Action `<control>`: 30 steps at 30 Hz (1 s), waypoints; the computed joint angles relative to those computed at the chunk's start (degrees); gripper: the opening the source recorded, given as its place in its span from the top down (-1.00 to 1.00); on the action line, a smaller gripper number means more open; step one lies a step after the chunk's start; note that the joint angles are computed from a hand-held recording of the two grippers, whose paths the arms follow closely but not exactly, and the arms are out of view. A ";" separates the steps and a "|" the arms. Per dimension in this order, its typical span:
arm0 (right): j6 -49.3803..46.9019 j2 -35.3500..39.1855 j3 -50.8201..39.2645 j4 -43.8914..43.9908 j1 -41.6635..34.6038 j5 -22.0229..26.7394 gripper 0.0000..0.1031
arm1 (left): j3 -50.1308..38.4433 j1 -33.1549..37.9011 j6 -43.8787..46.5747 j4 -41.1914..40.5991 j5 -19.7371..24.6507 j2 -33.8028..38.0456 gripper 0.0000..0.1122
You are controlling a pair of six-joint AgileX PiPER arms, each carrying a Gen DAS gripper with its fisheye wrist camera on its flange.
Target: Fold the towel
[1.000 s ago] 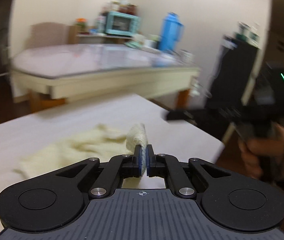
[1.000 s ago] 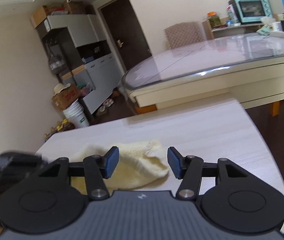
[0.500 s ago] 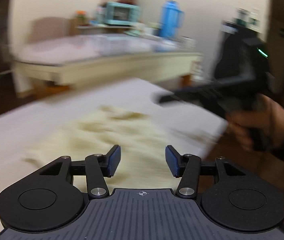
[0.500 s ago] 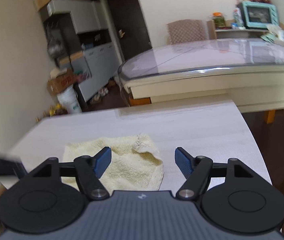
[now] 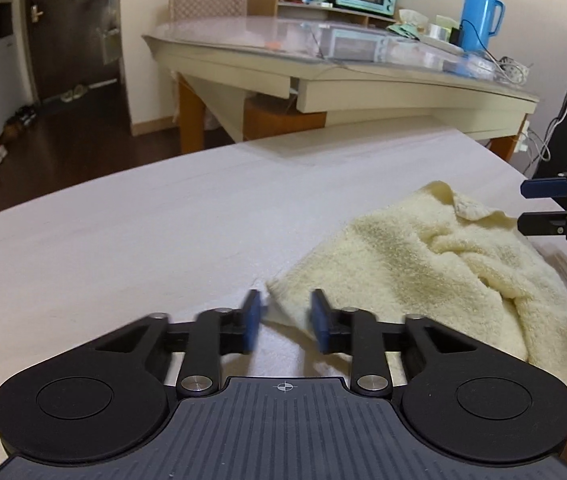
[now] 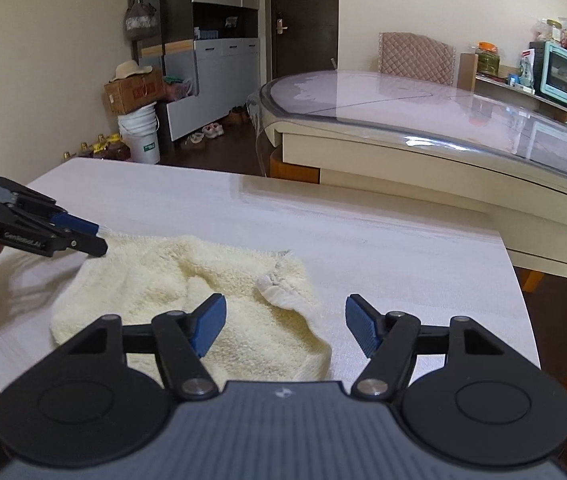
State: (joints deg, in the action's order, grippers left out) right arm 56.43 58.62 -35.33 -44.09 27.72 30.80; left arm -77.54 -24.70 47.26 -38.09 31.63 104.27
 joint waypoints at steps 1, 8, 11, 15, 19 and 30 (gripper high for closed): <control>-0.90 0.58 -0.14 0.34 -0.23 -0.32 -0.29 | 0.26 0.09 0.63 -0.44 0.06 -0.18 0.89; -8.77 5.11 -1.53 2.80 -3.31 -2.06 -0.09 | -1.33 -0.42 2.11 1.33 -3.71 0.23 0.93; -10.66 5.98 -2.07 3.72 -4.59 -3.14 -0.05 | -6.24 -0.17 -1.15 5.38 -3.71 2.69 0.93; -13.06 8.41 -3.26 5.08 -7.23 -5.62 0.21 | -12.34 -0.81 -7.42 13.06 -3.39 6.25 0.93; -13.88 10.13 -4.15 6.64 -9.89 -8.47 0.78 | -15.63 -1.03 -9.90 16.03 -2.48 8.68 0.93; -17.13 9.83 -5.53 15.69 -21.13 -9.59 0.57 | -8.72 1.13 -7.09 12.14 -4.36 5.65 0.75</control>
State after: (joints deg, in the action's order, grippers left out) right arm 39.30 68.45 -40.86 -28.40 6.59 21.21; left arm -86.26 -23.57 40.17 -25.95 27.27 109.93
